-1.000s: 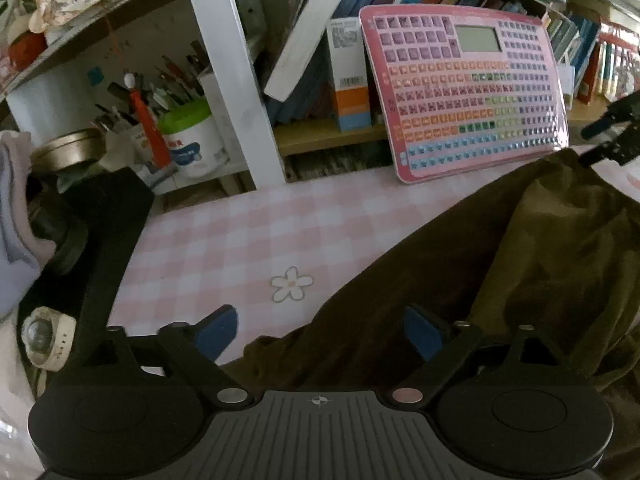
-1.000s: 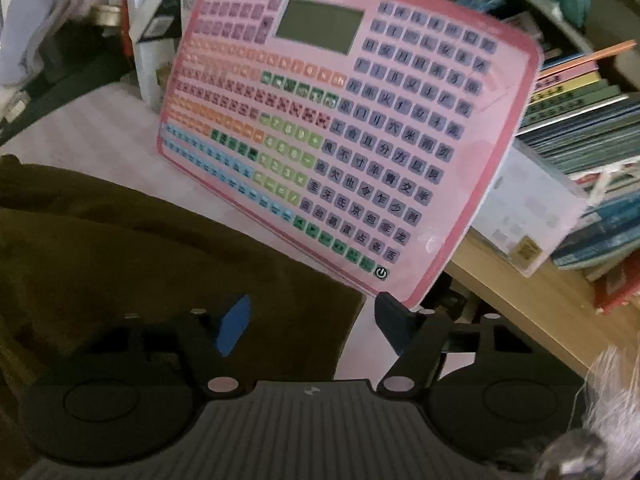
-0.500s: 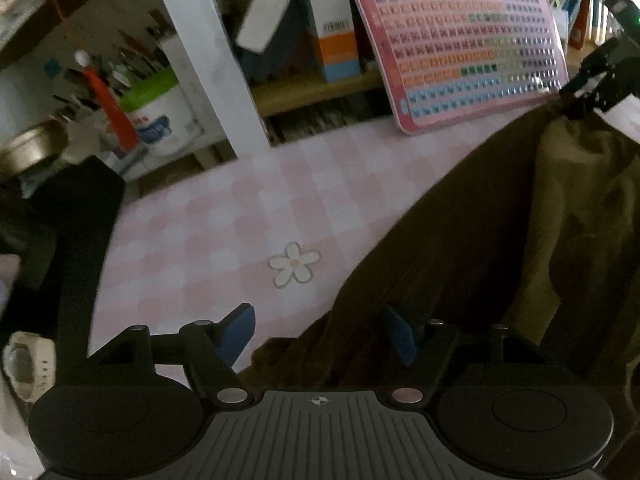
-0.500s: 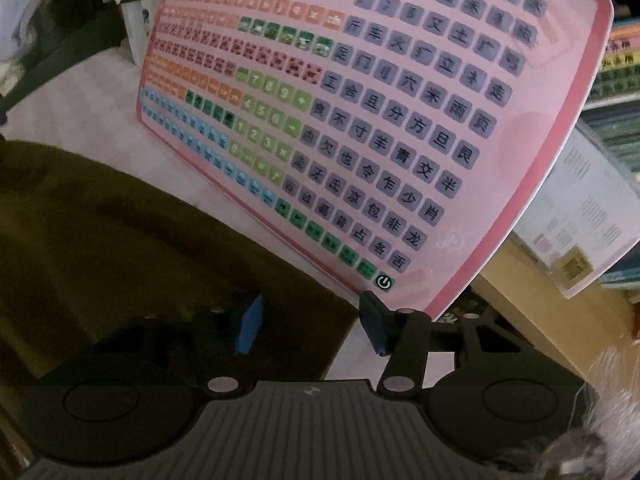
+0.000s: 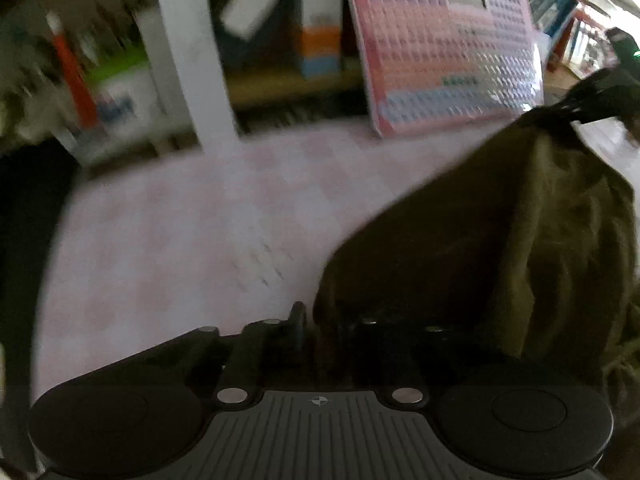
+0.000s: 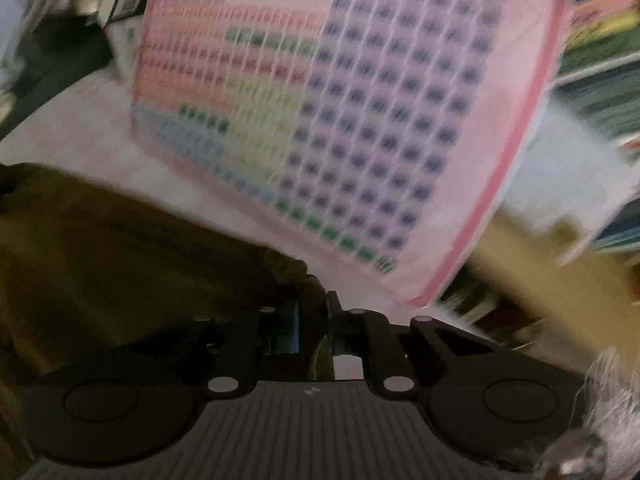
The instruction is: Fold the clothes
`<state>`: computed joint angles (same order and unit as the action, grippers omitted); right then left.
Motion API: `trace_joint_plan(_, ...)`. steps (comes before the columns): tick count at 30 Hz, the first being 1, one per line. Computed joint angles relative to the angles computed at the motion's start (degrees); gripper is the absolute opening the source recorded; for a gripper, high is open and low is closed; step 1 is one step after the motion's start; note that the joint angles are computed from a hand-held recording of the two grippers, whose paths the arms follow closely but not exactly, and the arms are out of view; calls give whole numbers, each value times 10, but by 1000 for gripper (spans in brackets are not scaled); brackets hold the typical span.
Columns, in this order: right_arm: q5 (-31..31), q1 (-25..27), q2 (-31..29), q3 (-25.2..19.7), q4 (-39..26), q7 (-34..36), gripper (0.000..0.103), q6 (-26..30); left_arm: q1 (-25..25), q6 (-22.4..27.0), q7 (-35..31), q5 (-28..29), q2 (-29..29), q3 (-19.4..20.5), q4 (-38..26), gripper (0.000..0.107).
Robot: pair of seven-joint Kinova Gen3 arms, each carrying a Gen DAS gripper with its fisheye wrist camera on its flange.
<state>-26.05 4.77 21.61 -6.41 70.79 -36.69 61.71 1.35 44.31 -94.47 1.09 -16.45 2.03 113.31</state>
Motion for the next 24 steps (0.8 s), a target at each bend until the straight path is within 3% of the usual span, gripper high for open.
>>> trace_joint_plan(2,-20,8,-30,-1,32,3,10,-37,-4,-23,18,2,-20,6,6,10)
trace_joint_plan(6,-20,4,-82,9,80,6,10,-80,18,-17,-10,-6,-47,10,0,10)
trace_joint_plan(11,-62,19,-158,33,142,27,10,-99,22,-33,-19,-19,-97,29,10,10)
trace_joint_plan(17,-78,-32,-298,116,245,47,10,-131,37,-52,-37,-27,-176,50,32,9)
trace_joint_plan(20,-121,24,-377,105,304,92,10,-127,30,-50,-29,-34,-234,81,46,9)
trace_joint_plan(24,-172,126,-483,103,374,151,10,-75,49,-13,-31,-26,-306,105,64,8)
